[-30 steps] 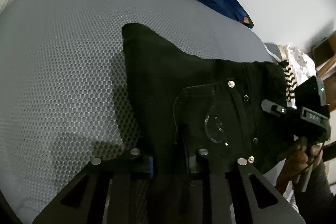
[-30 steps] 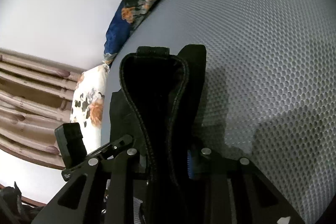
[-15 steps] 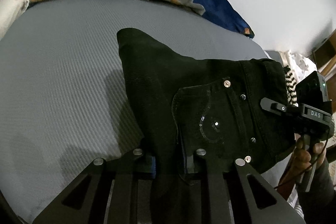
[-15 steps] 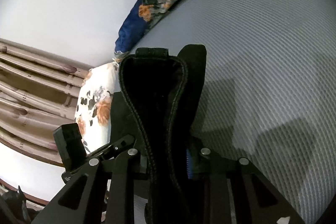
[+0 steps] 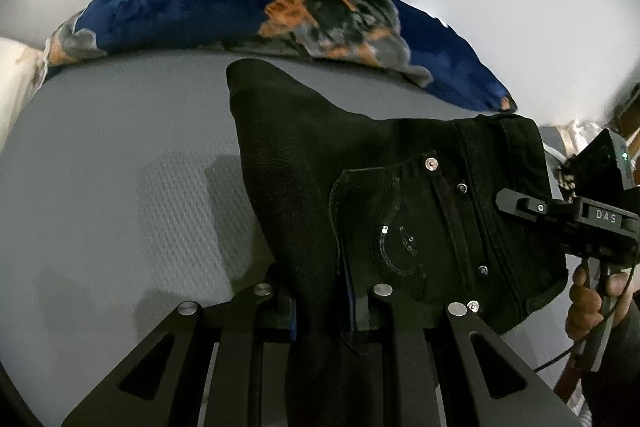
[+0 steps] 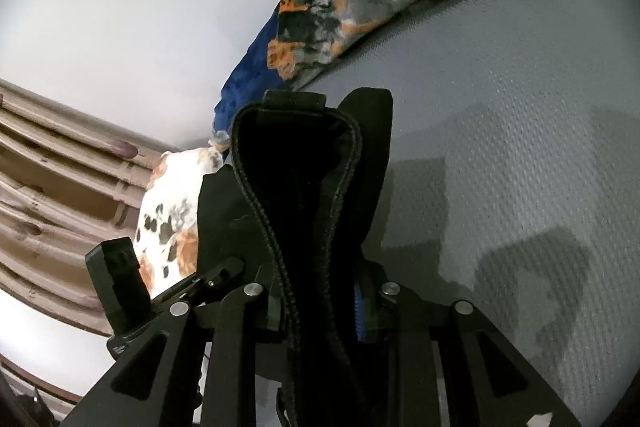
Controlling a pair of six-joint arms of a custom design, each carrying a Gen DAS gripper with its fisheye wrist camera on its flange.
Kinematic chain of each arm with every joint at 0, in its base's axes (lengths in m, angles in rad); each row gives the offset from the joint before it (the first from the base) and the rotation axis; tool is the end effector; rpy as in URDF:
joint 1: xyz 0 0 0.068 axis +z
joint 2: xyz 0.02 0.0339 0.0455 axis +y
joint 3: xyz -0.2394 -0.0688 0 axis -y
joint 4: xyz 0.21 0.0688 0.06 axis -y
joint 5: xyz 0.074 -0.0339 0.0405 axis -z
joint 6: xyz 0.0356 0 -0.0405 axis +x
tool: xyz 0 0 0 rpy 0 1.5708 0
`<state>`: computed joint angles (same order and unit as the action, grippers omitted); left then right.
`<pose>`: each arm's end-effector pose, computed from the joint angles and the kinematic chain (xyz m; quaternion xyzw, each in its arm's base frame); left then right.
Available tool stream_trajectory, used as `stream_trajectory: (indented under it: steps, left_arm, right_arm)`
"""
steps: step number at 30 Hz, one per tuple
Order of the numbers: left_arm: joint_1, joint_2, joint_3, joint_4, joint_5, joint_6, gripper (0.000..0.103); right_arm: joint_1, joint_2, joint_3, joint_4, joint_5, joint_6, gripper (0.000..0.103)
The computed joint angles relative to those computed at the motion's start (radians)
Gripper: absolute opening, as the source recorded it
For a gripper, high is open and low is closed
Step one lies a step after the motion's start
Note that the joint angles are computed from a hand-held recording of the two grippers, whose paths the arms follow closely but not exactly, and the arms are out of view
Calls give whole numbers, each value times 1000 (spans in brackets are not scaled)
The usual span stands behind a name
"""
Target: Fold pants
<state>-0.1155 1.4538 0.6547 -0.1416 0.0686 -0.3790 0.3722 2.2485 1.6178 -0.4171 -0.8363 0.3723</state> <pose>0.2441 -0.0308 0.1541 -0.1143 0.9434 -0.1074 0.2923 0.3853 0.1788 0.1398 -0.1049 0.8828 0.4513 0.0774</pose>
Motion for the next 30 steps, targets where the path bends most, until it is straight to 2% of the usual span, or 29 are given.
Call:
stream_trajectory:
  steps: [5, 10, 13, 14, 15, 17, 19, 22, 30]
  left_arm:
    - [70, 150, 102, 33, 27, 56, 17]
    - [101, 285, 148, 86, 31, 79, 18]
    - [107, 329, 117, 148, 18, 75, 30]
    - [106, 329, 102, 164, 10, 73, 38]
    - [105, 329, 92, 172, -4, 71, 46]
    - [104, 324, 67, 181, -20, 59, 51]
    - [100, 299, 30, 191, -24, 51, 53]
    - [63, 224, -20, 162, -85, 21, 55]
    - [-166, -105, -134, -111, -389, -166, 55]
  right_arm:
    - [20, 133, 203, -75, 41, 3, 22]
    - [43, 223, 310, -111, 127, -8, 23]
    - [67, 248, 340, -156, 260, -48, 30]
    - [72, 249, 337, -155, 285, -61, 33]
    - [79, 241, 326, -157, 328, -75, 41]
    - [90, 225, 301, -166, 393, -104, 46]
    - [98, 190, 243, -153, 441, -123, 49]
    - [100, 124, 140, -119, 482, -136, 50]
    - [154, -181, -172, 0, 619, -145, 52]
